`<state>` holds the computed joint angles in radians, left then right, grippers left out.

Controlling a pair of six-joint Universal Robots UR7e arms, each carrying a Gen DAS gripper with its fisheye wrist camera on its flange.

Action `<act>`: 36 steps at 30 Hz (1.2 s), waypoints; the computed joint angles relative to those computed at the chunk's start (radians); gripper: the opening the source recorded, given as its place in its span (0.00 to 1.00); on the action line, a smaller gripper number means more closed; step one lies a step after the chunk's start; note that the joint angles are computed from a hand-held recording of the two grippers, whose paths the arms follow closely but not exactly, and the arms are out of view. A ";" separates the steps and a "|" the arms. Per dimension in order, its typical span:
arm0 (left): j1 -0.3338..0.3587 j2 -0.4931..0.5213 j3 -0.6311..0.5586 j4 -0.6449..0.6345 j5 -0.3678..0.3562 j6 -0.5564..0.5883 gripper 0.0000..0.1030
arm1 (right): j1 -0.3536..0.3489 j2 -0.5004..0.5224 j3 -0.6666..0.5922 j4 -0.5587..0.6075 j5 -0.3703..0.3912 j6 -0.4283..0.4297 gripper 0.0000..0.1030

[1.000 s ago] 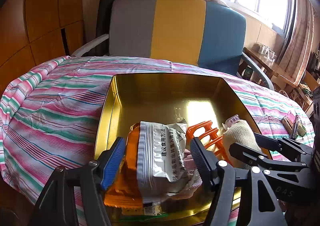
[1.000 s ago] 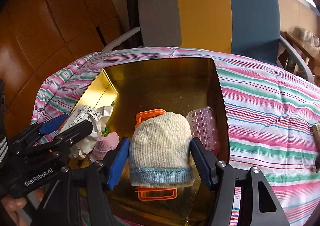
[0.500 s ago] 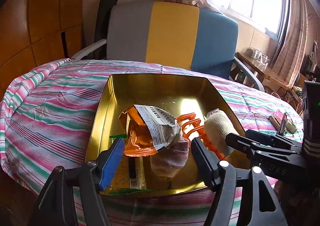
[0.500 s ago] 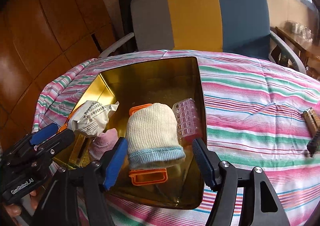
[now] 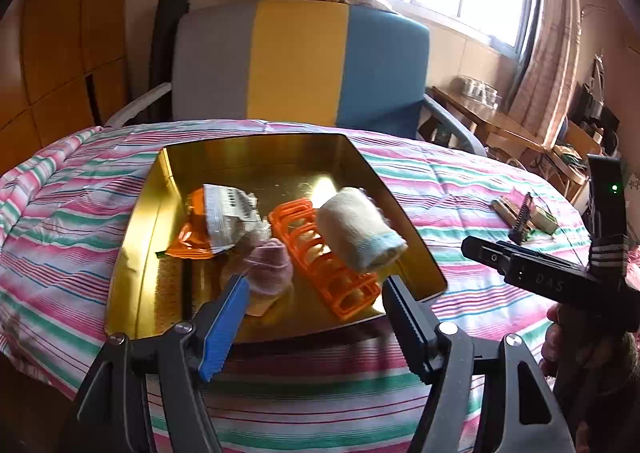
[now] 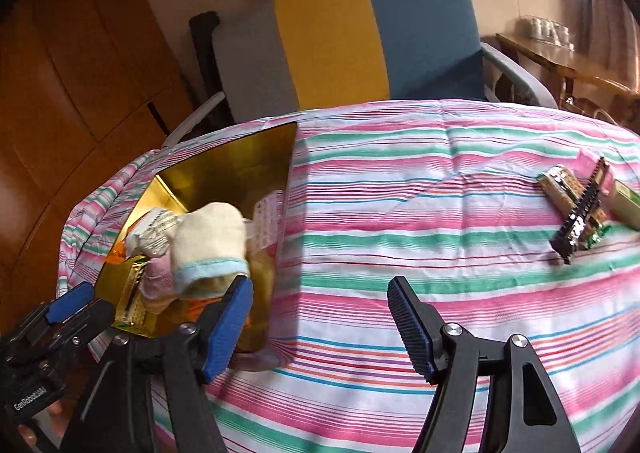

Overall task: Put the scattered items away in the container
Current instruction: 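Lower the bag and hat into the tray and open both tools, then move the left tool to the brown block toy rifle and grasp it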

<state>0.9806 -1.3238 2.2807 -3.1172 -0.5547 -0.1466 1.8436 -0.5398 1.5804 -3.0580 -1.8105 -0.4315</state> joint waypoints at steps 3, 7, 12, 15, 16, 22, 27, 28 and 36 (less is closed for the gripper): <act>-0.008 0.035 -0.012 0.022 -0.059 0.027 0.69 | -0.040 -0.037 0.031 -0.030 -0.025 0.024 0.69; -0.006 0.096 -0.040 0.068 -0.151 0.054 0.69 | -0.099 -0.087 0.063 -0.064 -0.059 0.068 0.69; -0.006 0.167 -0.077 0.121 -0.235 0.082 0.69 | -0.162 -0.127 0.059 -0.082 -0.075 0.113 0.69; -0.008 0.191 -0.087 0.139 -0.262 0.096 0.69 | -0.189 -0.134 0.022 -0.071 -0.054 0.145 0.69; -0.006 0.196 -0.087 0.142 -0.269 0.097 0.69 | -0.196 -0.130 0.002 -0.062 -0.045 0.154 0.69; 0.016 0.204 -0.112 0.188 -0.284 0.068 0.69 | -0.227 -0.052 -0.206 0.047 -0.013 0.193 0.74; 0.038 0.215 -0.140 0.240 -0.293 0.040 0.69 | -0.235 0.048 -0.423 0.196 -0.004 0.198 0.76; 0.042 0.218 -0.144 0.248 -0.296 0.038 0.69 | -0.236 0.068 -0.464 0.230 0.001 0.199 0.76; 0.053 0.237 -0.159 0.260 -0.300 0.039 0.72 | -0.233 0.158 -0.646 0.431 0.113 0.117 0.80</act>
<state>1.0340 -1.0866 2.1214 -2.8573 -0.8551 -0.1081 1.6105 -0.3817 0.9348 -2.6272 -1.6975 -0.3149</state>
